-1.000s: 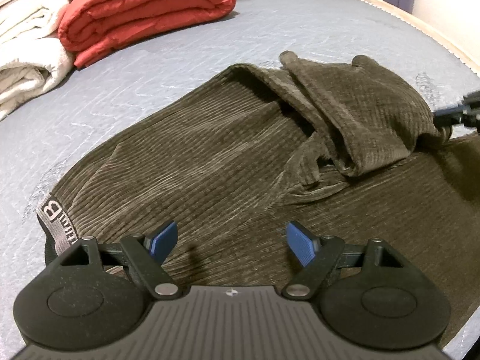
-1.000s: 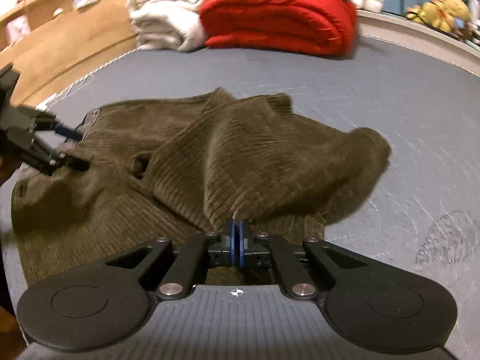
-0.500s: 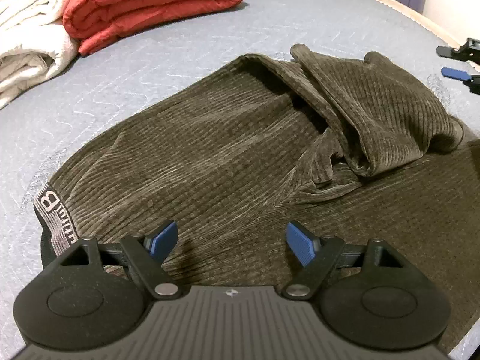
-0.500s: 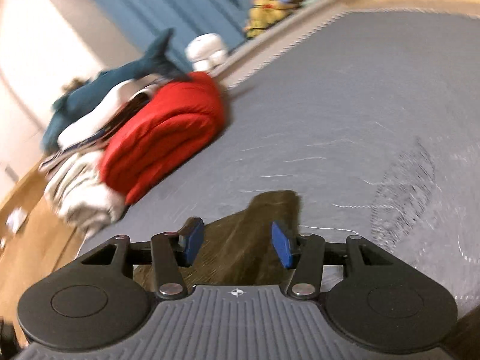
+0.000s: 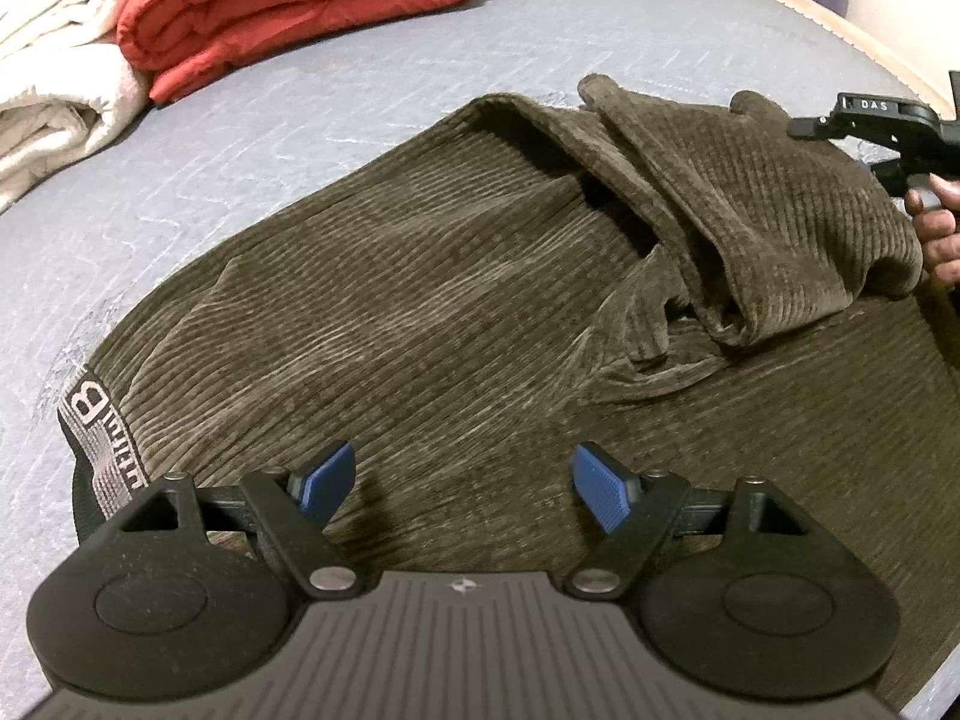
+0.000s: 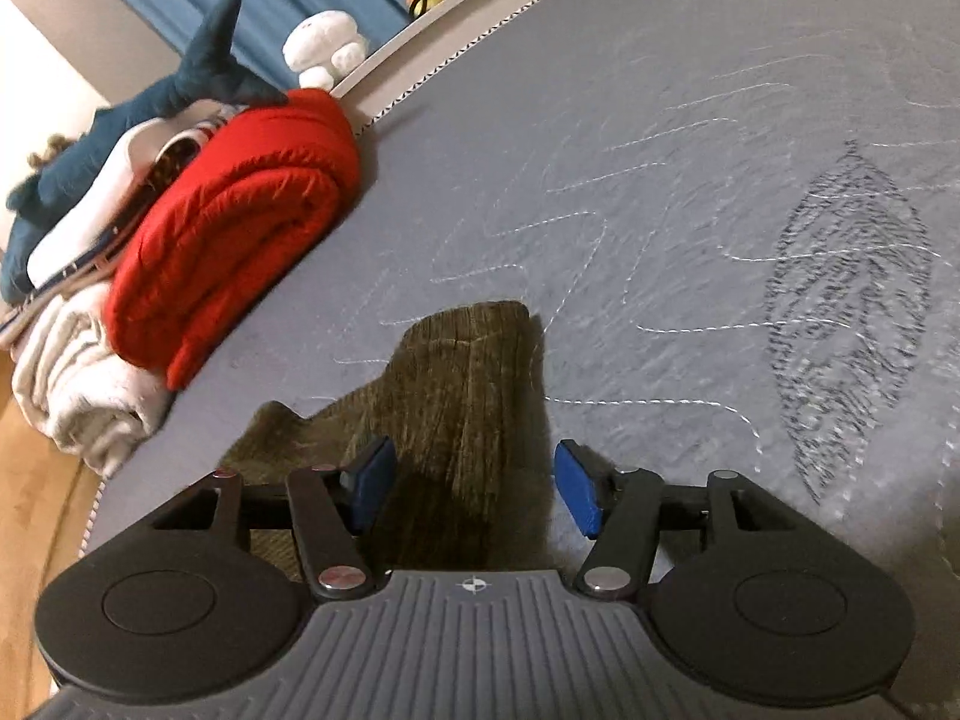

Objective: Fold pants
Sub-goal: 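Grasp the pant leg cuff with the right tool and lift it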

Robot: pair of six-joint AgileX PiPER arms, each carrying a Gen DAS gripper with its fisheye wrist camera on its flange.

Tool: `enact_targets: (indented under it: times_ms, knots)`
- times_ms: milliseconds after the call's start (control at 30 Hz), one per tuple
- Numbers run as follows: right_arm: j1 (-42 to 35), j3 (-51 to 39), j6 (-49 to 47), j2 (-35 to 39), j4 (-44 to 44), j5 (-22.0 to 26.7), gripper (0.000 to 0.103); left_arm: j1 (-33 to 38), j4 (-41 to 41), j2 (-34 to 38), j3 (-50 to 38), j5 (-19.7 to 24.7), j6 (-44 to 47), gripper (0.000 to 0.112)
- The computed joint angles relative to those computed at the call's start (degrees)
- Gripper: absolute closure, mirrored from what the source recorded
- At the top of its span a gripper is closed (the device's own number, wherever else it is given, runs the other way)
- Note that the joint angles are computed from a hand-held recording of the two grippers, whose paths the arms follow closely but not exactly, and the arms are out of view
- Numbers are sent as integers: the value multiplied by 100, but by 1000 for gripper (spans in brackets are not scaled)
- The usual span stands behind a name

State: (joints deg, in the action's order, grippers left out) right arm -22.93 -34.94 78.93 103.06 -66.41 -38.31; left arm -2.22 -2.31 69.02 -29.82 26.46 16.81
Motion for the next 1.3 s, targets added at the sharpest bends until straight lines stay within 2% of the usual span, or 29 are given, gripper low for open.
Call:
enact_targets:
  times_ms: [133,200,233,300,333,433,567,833,900,1000,1100,1167,1200,1300]
  knots:
    - [221,-147,-131,-30,-29,171,46,331,-315,73,-20,9,494,28]
    - [537,-162,-553,-125,143,476,59,436,-399,127,-66,18,605,28]
    - [719,-147,-939,-196,373,664,62,482,-440,151,-93,25,647,28]
    - [1031,-179,-1439,-347,562,966,80,540,-492,211,-158,53,671,28]
    - [1145,-206,-1576,-430,594,1091,83,552,-511,241,-194,71,670,28]
    - [1431,-219,-2165,-720,833,1385,86,520,-516,293,-313,138,573,28]
    - [1454,-108,-2344,-1113,989,1295,88,357,-522,357,-469,221,365,28]
    - [995,23,-1274,-1716,-281,559,88,-78,-216,559,-726,220,-497,28]
    - [903,85,-1083,-1820,-403,389,89,-259,172,543,-738,109,-1001,28]
    - [883,185,-904,-1968,-374,265,89,-603,1268,468,-725,-213,-2349,28]
    - [451,272,-758,-2162,-159,-103,90,-787,2097,322,-623,-632,-3418,28]
    - [-76,452,-895,-2331,724,-274,91,-826,2274,180,-496,-1080,-3743,28]
    - [-459,568,-933,-2462,1297,-230,91,-838,2115,136,-439,-1323,-3623,28]
    - [-1377,726,-1019,-2559,3014,684,91,-992,1443,87,-264,-1862,-2974,29]
